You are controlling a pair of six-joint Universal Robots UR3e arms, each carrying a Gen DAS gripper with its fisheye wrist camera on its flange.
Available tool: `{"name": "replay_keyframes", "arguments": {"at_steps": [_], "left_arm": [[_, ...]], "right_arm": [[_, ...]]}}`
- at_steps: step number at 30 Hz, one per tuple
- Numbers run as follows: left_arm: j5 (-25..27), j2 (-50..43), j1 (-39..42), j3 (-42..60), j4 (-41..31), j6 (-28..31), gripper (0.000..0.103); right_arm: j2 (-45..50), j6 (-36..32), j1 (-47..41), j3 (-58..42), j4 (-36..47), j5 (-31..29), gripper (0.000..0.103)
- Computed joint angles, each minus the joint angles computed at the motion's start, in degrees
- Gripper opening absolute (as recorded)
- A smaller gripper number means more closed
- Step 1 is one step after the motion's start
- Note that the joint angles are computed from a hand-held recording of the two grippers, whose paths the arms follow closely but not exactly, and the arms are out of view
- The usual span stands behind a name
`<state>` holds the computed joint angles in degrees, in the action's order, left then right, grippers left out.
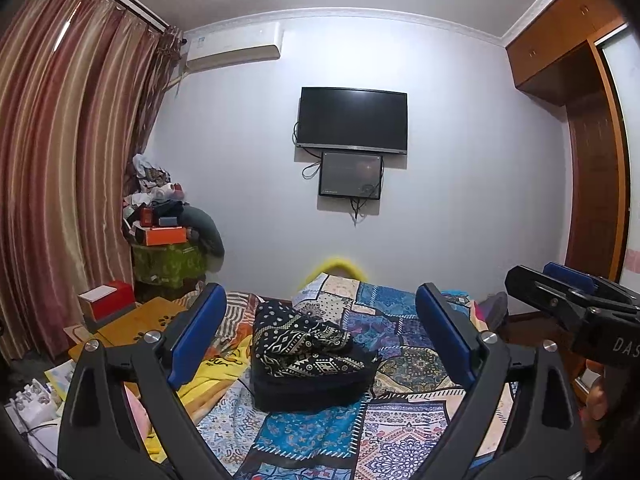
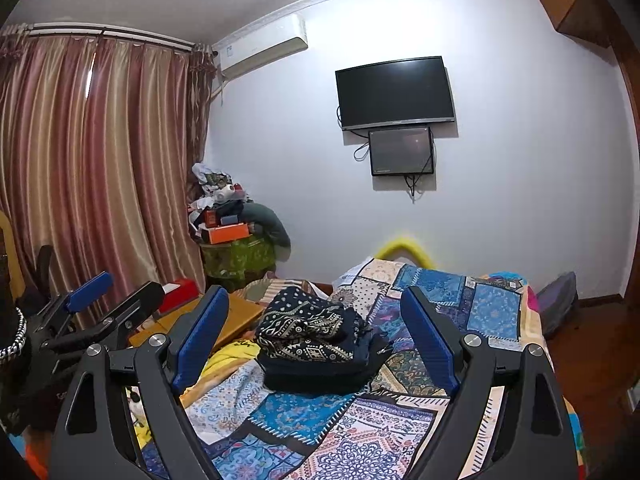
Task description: Fold large clothes
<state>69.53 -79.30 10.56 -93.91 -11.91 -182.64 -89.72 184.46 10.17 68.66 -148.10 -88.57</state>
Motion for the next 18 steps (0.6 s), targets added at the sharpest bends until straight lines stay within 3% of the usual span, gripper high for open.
{"name": "replay_keyframes", "arguments": {"at_steps": [18], "left_arm": [[-1.8,-1.8,-0.4,2.2,-1.7,-0.3,0.096]], "right_arm": [[-1.3,0.4,-0.9,0.6,0.5,0.0,0.086]]}}
